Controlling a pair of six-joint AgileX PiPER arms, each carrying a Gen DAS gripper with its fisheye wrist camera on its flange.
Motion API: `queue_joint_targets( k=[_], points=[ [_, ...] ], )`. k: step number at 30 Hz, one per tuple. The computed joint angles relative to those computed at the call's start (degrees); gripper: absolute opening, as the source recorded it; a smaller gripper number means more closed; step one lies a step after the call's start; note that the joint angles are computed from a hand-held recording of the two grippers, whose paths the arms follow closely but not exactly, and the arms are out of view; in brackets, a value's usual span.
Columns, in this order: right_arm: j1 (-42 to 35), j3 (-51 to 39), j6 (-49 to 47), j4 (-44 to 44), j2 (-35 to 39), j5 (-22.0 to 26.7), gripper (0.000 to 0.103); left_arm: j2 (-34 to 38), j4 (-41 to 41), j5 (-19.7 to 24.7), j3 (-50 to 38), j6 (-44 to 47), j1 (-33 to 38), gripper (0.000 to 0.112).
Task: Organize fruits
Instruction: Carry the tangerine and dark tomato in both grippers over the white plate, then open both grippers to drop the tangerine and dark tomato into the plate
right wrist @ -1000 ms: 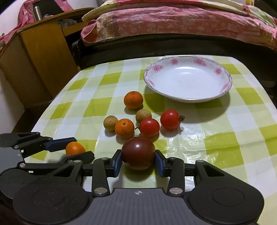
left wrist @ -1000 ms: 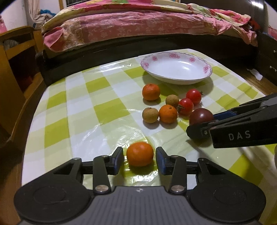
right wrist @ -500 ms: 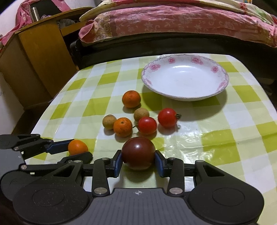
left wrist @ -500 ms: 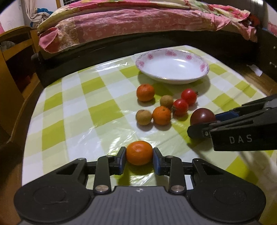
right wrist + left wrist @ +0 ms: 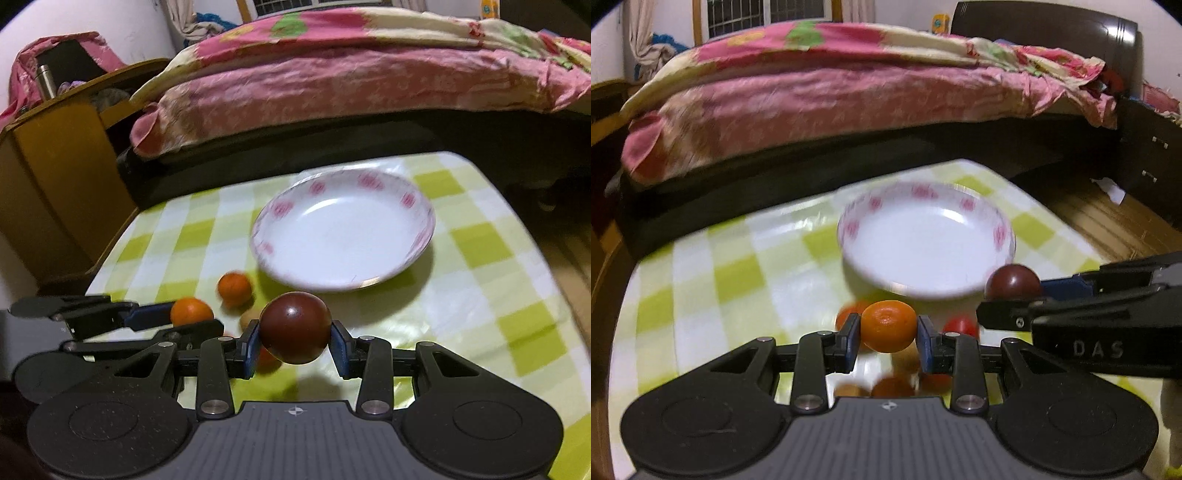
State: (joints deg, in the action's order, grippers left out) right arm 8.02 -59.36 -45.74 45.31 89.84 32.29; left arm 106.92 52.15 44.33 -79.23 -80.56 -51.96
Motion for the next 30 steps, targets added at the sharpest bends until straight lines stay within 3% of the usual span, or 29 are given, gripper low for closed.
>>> queue_joint_targets(
  k=[13,30],
  points=[
    [-1.0,-11.6,1.3,-3.1,10.8,-1.5,0.035,9.2,-3.8,-1.3,-12.1,10.9,5.8,0.039],
    [-1.4,-13.4,-3.0,-1.1,13.4,-1.7,0.039,11.6,-4.8,-1.0,-14.6,12.7,6.9,0.043]
  ],
)
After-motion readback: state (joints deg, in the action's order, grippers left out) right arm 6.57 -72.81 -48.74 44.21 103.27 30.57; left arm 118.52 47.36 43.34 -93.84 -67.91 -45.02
